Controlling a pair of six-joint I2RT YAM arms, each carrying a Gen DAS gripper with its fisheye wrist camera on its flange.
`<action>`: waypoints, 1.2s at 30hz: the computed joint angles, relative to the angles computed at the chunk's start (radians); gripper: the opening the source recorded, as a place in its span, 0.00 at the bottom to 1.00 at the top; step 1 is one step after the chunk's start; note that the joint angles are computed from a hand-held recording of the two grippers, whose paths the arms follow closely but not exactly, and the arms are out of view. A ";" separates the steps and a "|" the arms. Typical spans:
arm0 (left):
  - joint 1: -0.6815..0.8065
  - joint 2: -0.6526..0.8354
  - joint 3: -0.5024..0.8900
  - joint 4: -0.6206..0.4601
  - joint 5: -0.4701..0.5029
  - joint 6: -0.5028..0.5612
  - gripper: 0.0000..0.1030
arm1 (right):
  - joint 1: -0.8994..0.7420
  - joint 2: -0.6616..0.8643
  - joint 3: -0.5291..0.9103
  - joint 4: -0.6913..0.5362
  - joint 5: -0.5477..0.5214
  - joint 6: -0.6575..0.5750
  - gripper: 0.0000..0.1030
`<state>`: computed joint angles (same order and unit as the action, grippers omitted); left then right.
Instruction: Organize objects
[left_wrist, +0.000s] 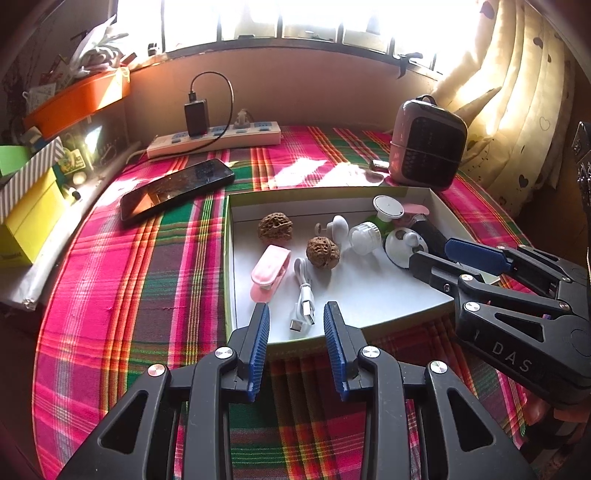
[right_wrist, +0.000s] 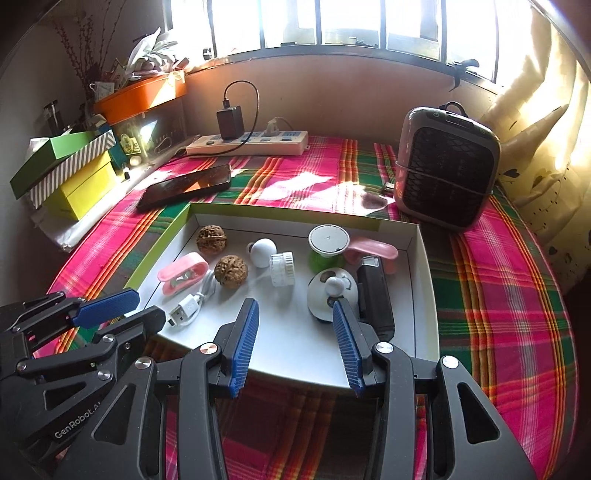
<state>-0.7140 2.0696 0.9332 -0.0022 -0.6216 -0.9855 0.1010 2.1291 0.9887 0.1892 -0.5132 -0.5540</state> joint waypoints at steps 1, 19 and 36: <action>-0.009 -0.004 -0.002 -0.009 -0.012 -0.011 0.28 | -0.005 -0.008 -0.012 0.005 -0.005 -0.002 0.42; -0.141 0.017 0.015 -0.132 -0.055 -0.166 0.28 | -0.111 -0.065 -0.201 0.093 -0.039 -0.075 0.42; -0.253 0.116 0.086 -0.235 -0.019 -0.303 0.28 | -0.202 -0.041 -0.292 0.105 0.021 -0.171 0.48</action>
<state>-0.9666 2.1856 1.0195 -0.2375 -0.6402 -1.2887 -0.1013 2.0877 0.6968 0.2939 -0.4920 -0.7250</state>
